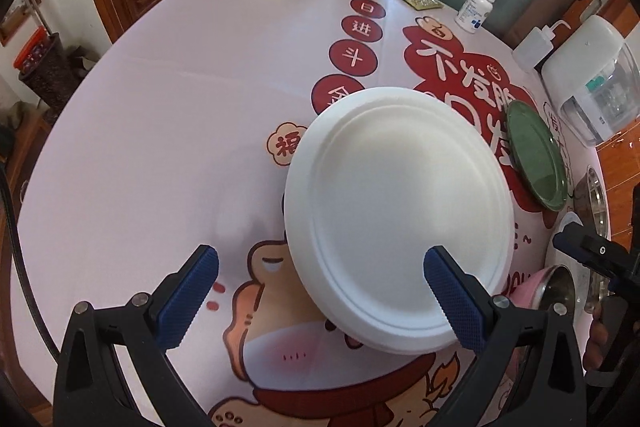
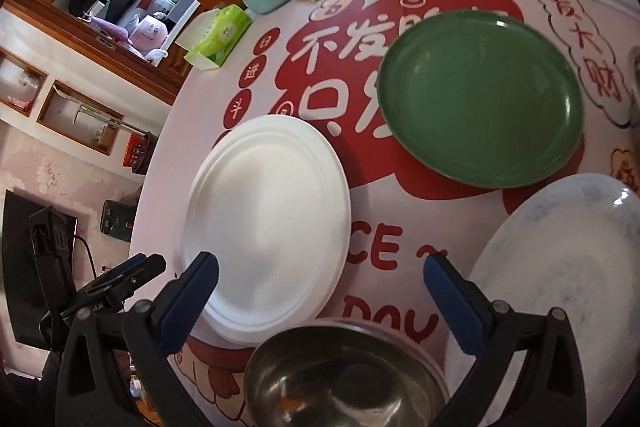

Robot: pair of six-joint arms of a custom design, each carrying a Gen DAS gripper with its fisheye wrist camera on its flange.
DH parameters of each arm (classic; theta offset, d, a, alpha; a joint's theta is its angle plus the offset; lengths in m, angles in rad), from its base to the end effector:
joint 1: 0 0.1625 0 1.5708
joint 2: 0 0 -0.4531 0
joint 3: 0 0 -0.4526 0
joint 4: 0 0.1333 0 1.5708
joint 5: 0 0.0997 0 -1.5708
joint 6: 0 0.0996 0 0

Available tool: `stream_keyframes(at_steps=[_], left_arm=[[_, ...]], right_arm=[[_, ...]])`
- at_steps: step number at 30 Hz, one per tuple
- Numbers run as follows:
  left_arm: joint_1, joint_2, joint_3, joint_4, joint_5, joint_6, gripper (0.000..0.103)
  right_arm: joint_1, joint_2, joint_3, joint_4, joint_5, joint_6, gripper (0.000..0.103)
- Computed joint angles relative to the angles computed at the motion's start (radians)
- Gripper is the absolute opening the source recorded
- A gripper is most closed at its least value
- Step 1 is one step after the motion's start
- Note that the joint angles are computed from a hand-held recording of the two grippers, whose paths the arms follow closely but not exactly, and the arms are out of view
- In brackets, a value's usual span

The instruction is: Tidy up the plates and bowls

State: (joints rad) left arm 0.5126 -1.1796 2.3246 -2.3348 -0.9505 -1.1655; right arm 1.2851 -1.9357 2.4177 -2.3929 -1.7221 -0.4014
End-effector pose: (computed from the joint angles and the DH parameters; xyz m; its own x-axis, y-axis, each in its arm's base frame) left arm -0.2741 -0.3736 0.0569 -0.8265 -0.0970 -0.5545 0.1253 0.9286 -0.3493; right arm 0.0103 -0.3847 0.3164 -0.9639 -0.0525 0.2611 -0.1205 0.9603 -0.2515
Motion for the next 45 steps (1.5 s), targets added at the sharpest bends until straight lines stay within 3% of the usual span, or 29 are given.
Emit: stream_keyframes(at_steps=[6,10,17,22,27,32,34,36,38,45], left_arm=[[0.038,0.03,-0.004,-0.037,-0.006,0.023,0.101],[0.055,0.044,-0.006,-0.055,-0.011,0.038,0.095],[0.074,0.063,-0.015,-0.072,-0.022,0.056,0.085],[0.08,0.068,-0.017,-0.071,-0.03,0.057,0.071],[0.082,0.07,-0.015,-0.081,-0.025,0.055,0.061],[0.08,0.074,-0.014,-0.085,-0.011,0.059,0.049],[0.079,0.074,-0.014,-0.089,-0.011,0.063,0.043],[0.08,0.075,-0.013,-0.1,-0.015,0.074,0.039],[0.077,0.078,-0.015,-0.092,-0.011,0.08,0.036],[0.08,0.063,-0.009,-0.08,-0.006,0.079,0.024]], right_arm=[[-0.052,0.022,-0.008,0.024,0.046,-0.001,0.09],[-0.056,0.036,-0.015,0.04,0.041,-0.004,0.082],[-0.026,0.063,-0.016,0.013,0.004,-0.049,0.07],[0.014,0.095,-0.012,-0.034,-0.086,-0.053,0.058],[0.044,0.122,-0.007,-0.077,-0.158,-0.047,0.055],[0.042,0.12,-0.006,-0.086,-0.163,-0.049,0.052],[0.046,0.12,-0.004,-0.09,-0.177,-0.051,0.037],[0.028,0.114,-0.015,-0.033,-0.125,-0.051,0.023],[0.051,0.133,-0.013,-0.048,-0.167,-0.048,0.023],[0.07,0.148,-0.01,-0.066,-0.194,-0.042,0.021]])
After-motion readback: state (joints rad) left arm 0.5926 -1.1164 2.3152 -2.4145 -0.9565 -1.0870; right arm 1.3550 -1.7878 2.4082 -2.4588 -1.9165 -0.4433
